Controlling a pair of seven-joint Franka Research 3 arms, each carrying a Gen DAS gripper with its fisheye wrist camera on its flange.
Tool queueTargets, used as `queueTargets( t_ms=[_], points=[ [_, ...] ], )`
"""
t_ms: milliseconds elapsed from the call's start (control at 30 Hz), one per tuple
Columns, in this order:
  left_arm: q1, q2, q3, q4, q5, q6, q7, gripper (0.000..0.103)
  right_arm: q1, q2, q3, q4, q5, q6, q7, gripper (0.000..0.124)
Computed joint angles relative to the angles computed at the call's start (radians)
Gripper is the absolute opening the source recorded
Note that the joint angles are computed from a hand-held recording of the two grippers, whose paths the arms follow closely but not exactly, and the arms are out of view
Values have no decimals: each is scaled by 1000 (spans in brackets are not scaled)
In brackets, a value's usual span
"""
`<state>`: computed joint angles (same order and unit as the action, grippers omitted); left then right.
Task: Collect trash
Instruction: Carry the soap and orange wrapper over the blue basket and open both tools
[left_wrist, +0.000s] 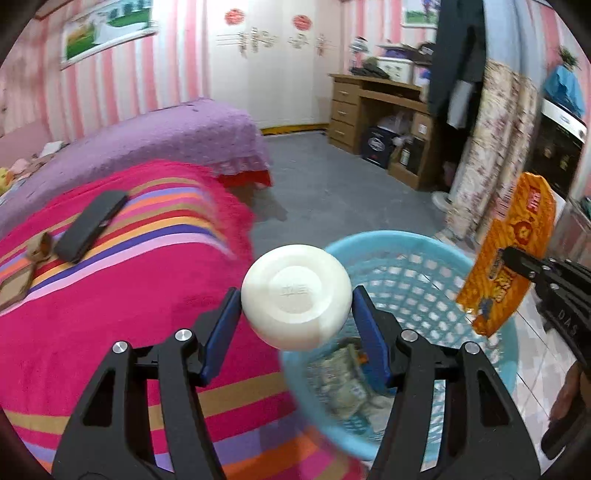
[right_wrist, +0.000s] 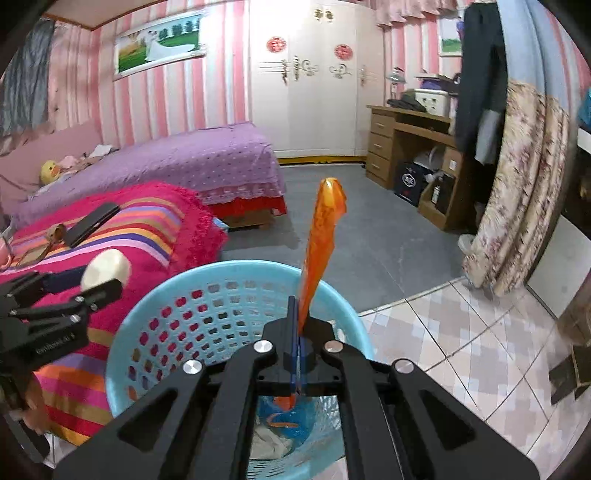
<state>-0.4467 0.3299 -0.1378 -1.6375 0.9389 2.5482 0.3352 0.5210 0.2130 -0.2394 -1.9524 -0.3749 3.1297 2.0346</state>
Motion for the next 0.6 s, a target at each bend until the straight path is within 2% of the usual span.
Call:
queueTargets(
  t_ms=[33,100,133,200,300,400,467,567,600],
  points=[
    [6,20,-12,25,-27,3,40,64,-3,2,3,0,5,1,-2,1],
    [-2,44,-11,65,-48,-11,73,88,-14,6,18,1,21,-1,-22,1],
    [-8,38,-4,61,-43,-9,62,92,-11,8,15,3,21,-5,-25,1],
    [-10,23,10,46,-26,3,43,94,-10,9,17,4,25,-9,-33,1],
    [-20,-22,30,8,51,-47,8,97,-14,12,28,9,37,-15,-42,1],
    [1,-83,24,-63,114,-56,-36,97,-12,27,34,22,51,-19,-51,1],
    [28,-129,11,-118,131,-65,-51,97,4,41,20,35,48,-24,-42,1],
    [67,-198,-10,-197,154,-72,-75,97,69,61,-45,57,7,-39,28,2],
    [79,-211,-19,-210,160,-77,-80,97,86,68,-61,68,-9,-56,55,8]
  ],
)
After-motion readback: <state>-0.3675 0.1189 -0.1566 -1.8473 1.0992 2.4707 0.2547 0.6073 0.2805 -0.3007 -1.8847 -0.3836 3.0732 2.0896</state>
